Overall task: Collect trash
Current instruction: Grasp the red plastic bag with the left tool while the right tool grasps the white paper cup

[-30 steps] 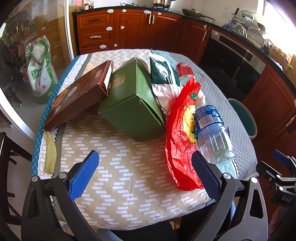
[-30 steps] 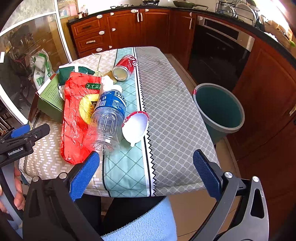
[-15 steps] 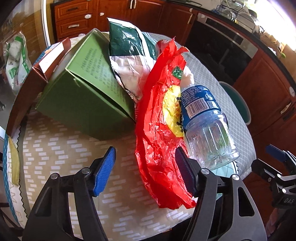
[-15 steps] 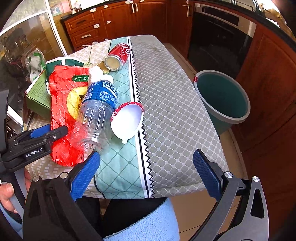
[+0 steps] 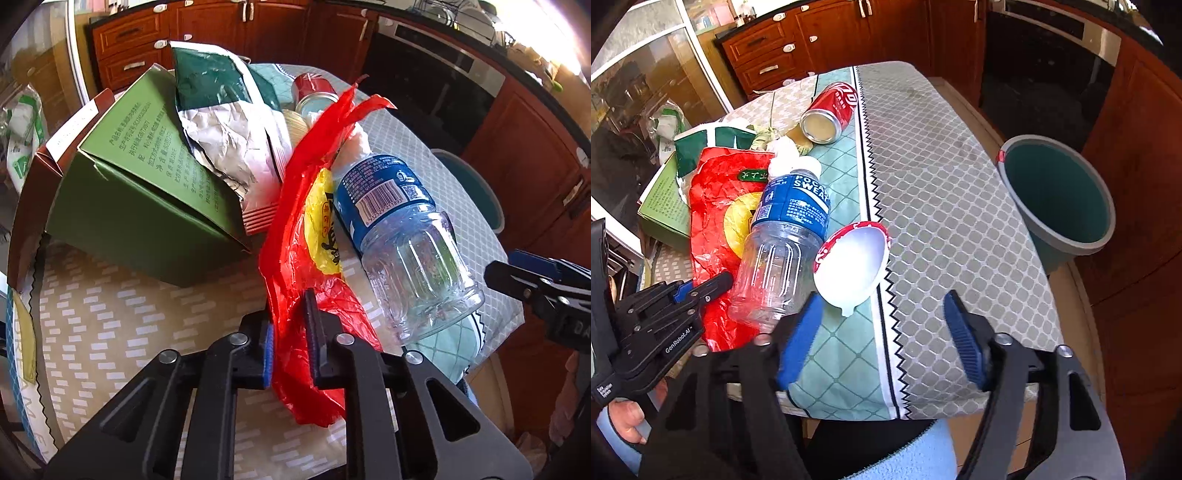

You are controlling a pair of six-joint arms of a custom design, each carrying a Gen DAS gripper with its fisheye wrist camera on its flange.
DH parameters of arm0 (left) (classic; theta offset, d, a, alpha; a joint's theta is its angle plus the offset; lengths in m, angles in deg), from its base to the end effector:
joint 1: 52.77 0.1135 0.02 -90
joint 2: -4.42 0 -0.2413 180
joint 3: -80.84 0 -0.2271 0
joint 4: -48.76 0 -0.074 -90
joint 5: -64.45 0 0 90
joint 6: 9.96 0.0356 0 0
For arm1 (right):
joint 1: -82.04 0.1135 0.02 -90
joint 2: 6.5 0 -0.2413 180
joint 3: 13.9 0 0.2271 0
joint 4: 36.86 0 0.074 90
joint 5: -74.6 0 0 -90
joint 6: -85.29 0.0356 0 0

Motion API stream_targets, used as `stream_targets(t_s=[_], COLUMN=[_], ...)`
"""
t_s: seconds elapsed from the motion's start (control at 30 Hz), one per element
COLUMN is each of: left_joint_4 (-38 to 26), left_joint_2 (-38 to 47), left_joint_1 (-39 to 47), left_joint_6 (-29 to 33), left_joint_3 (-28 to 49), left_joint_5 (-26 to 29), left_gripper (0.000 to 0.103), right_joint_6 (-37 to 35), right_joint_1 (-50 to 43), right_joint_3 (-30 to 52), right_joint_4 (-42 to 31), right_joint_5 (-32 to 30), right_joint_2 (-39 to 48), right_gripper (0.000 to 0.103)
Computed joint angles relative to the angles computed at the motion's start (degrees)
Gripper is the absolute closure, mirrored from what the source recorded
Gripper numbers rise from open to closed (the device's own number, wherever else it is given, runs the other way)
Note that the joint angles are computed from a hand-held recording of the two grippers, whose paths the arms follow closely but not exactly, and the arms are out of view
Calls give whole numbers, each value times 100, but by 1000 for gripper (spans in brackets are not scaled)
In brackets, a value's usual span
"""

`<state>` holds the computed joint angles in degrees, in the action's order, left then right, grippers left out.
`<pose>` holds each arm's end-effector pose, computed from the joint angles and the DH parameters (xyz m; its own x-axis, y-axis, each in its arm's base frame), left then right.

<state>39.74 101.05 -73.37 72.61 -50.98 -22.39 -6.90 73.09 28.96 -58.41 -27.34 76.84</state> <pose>0.2402 -0.0924 0.0909 -0.8316 0.1746 -0.5272 0.2738 0.9548 -0.1156 0.2143 -0.0263 0.1096 -0.8740 0.0998 -0.4756 0.0230 0.9861 0.1647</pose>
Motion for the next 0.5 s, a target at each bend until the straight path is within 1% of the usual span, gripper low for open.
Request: stream_targets(t_s=[0.03,0.1,0.2,0.23,0.33,0.37,0.4,0.47,0.5], left_joint_4=[-43,-130,-287,-371,-397,-418,-474,-542,-573], left_joint_2=[-46,-90,-51,-140,-91,-74,-19,-37,-66], left_joint_1=[0,66,210,373,386,400,375,412,417], left_joint_6=[22,55,157,295,279,279,253,269,274], left_joint_3=[-6,-2,51,-4,27,42,131,140,123], left_joint_5=[-39,-36,124,228,283,294,268,297,293], left_gripper=[90,90,90,90,90,89,88,88,88], right_joint_6=[-16,-191,-576,-698,-903,-1000,-1107,-1296,-1353], right_joint_1=[4,44,-42,-37,168,185,176,153,154], right_joint_3=[38,18,-81,-122,-226,-210,-188,-97,-29], right_joint_4=[-16,-7,10,67,370,440,512,626,662], right_joint_5=[-69,-137,-434,-433,-272,-330,-434,-565,-594], right_joint_2=[76,146,292,373,522,621,726,965,1088], right_gripper=[49,50,50,50,50,52,54,66,68])
